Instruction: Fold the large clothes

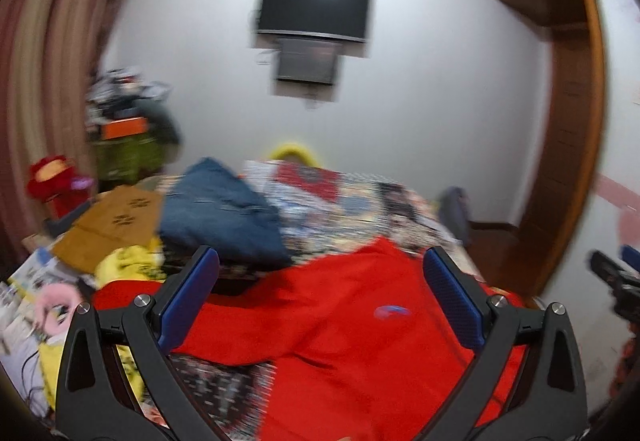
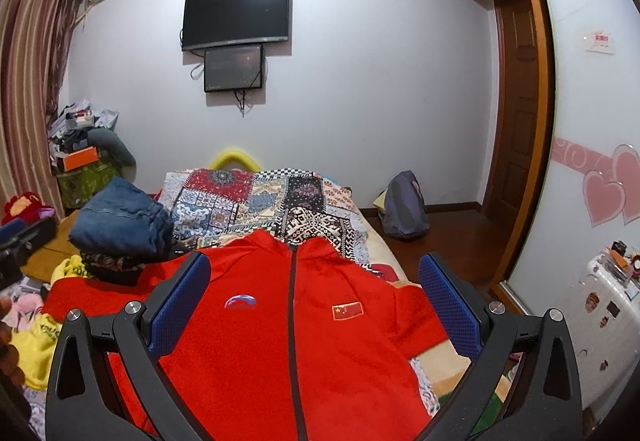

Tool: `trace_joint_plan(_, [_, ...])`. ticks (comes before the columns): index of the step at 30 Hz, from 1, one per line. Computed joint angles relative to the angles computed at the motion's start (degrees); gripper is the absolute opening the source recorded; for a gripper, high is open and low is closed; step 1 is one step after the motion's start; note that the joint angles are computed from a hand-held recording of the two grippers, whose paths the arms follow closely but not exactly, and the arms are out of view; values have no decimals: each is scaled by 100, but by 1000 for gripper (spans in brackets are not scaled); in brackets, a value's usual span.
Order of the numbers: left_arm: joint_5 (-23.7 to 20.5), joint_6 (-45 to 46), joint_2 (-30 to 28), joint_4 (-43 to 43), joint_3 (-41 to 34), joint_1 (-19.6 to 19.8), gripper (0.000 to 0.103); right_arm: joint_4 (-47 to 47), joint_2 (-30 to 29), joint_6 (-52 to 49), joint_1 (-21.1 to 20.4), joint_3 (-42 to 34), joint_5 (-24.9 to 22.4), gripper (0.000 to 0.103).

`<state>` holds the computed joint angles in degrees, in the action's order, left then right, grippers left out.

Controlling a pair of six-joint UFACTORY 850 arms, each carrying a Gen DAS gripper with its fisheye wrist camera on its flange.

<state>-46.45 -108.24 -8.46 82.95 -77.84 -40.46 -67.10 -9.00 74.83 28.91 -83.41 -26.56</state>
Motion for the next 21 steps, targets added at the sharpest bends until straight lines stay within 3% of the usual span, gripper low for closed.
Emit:
trace_joint_plan(5, [432,55,40,-698,229,687,103,555,-507,-567,-165,-487,-36,103])
trace_joint_plan(11, [482,383,44,-1611,575,1427,103,1571,-1248,-1547,-298,-1254,-310,103])
trace_joint_plan(13, [685,561,-8,-1966,679,1695,103,2009,-1481,-1892,-342,-1485,-422,103])
trace_joint_plan(15, [1048,707,-11,-2353,850,1963,103,2442,-1695,-2251,-393,-1700,-497,103])
trace_joint_plan(21, [2906,1701,125,-4217,1617,2909,100,3350,-2306,-3198,-470,-2323,-1012,103])
